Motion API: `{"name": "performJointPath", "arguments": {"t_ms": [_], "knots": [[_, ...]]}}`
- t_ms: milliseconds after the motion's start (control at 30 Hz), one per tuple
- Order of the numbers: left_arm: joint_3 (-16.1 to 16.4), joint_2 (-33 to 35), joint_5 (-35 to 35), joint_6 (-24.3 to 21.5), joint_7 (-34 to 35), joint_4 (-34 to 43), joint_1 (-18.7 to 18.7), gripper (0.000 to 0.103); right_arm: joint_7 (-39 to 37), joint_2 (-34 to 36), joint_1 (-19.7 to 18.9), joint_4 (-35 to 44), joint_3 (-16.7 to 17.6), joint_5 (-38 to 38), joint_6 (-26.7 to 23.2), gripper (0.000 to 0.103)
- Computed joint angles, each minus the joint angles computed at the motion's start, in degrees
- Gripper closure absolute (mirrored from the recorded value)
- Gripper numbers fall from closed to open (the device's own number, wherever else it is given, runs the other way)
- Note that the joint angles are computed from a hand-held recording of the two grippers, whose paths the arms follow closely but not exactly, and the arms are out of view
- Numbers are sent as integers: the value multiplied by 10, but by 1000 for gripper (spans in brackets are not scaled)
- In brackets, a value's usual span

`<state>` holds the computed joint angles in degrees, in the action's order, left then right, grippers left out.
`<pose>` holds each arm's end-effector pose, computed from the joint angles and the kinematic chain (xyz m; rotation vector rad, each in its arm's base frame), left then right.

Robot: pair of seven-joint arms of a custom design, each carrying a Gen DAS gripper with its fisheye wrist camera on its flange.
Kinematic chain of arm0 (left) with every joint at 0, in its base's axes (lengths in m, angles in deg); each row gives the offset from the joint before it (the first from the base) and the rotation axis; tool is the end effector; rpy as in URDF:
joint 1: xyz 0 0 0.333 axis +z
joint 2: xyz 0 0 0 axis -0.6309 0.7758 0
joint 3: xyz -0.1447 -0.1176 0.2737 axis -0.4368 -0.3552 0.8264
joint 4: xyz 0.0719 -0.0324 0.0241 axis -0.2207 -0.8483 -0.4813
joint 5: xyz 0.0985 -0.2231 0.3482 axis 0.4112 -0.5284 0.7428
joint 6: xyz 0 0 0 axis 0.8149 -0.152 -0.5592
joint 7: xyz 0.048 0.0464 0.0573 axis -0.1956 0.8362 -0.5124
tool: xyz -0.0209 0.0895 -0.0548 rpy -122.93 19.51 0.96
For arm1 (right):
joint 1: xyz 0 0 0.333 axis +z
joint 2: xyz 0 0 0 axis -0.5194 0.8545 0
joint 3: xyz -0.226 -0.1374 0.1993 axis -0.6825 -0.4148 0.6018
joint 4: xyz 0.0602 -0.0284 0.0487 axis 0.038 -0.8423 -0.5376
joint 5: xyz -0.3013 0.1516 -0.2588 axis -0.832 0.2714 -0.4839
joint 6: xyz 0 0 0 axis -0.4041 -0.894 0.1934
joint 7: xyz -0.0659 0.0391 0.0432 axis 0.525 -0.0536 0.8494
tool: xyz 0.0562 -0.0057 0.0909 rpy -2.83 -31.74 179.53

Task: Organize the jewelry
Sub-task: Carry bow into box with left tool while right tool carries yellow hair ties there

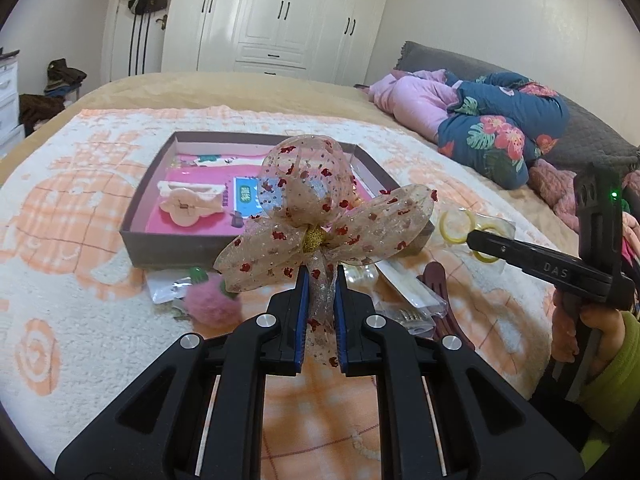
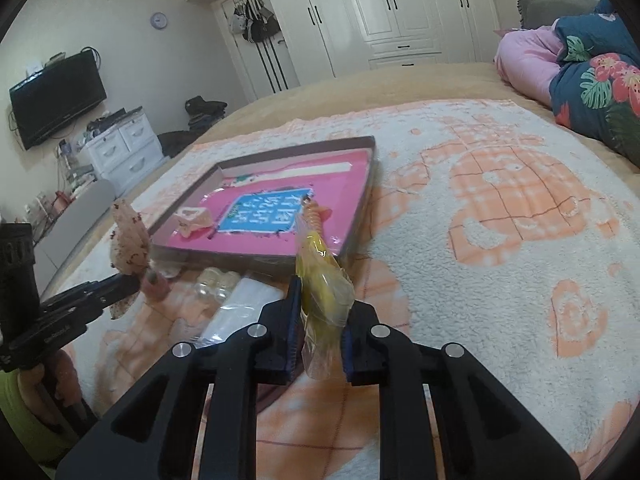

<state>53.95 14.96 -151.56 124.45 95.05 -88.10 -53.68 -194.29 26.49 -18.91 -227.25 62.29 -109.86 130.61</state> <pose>0.4701 -0.1437 0.4697 -1.1336 2.3811 -1.3575 0.3619 0.2847 0.4650 -1.3536 1.8298 -0.6412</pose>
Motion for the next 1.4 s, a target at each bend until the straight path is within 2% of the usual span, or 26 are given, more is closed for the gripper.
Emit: {"name": "performJointPath", "arguments": {"t_ms": [500,867,1400], "knots": [[13,2,-36,14,2,17,17,97,-21,62,24,86,1,-47,-15,86],[7,31,-45,27,-8,51,30,96,11,107,49,134,-31,-104,-42,86],[-17,107,-25,28,-39,140,39,94,13,131,60,161,-64,-115,-75,86]]}}
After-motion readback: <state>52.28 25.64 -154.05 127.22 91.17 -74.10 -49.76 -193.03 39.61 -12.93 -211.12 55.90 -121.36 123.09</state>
